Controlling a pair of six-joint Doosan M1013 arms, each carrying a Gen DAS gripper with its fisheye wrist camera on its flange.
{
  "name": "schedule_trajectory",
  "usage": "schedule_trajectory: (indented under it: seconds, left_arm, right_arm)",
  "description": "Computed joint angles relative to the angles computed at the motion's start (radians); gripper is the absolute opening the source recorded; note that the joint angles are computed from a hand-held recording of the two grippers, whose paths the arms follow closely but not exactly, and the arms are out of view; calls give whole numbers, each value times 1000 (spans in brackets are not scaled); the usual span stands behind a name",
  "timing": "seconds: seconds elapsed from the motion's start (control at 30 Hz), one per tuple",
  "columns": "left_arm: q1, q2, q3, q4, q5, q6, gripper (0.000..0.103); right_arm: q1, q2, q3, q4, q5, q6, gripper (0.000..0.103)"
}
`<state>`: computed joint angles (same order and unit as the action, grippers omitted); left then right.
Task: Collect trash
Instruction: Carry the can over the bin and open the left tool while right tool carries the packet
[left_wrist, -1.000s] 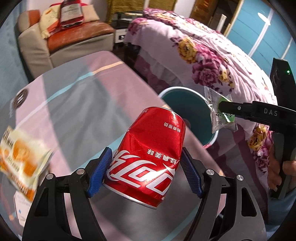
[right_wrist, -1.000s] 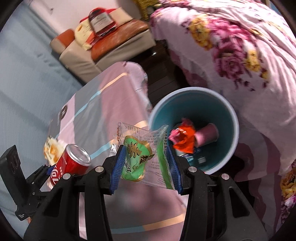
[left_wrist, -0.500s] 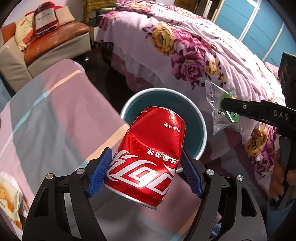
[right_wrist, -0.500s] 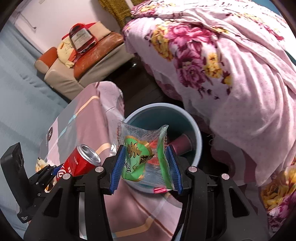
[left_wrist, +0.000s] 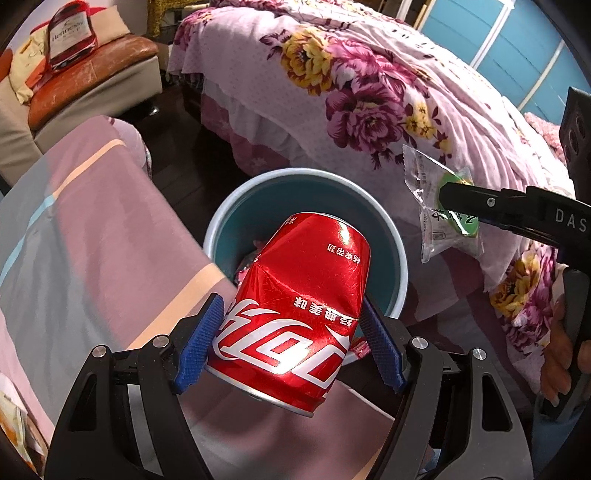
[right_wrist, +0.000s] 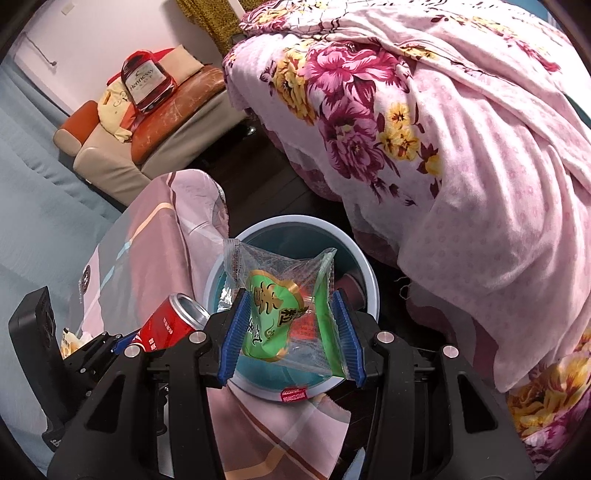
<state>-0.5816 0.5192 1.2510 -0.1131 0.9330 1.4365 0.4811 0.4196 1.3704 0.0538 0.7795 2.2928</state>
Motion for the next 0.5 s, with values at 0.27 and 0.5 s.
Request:
schedule_trajectory:
  seconds: [0.27,0.5]
  left_arm:
    - [-8,23,-28,-6,18,17,79]
    - [-10,24,-28,24,17,-20,91]
  right_arm:
    - [-7,5,-4,-8,10,7,45]
    - [-6,9,-7,-3,16,3,45]
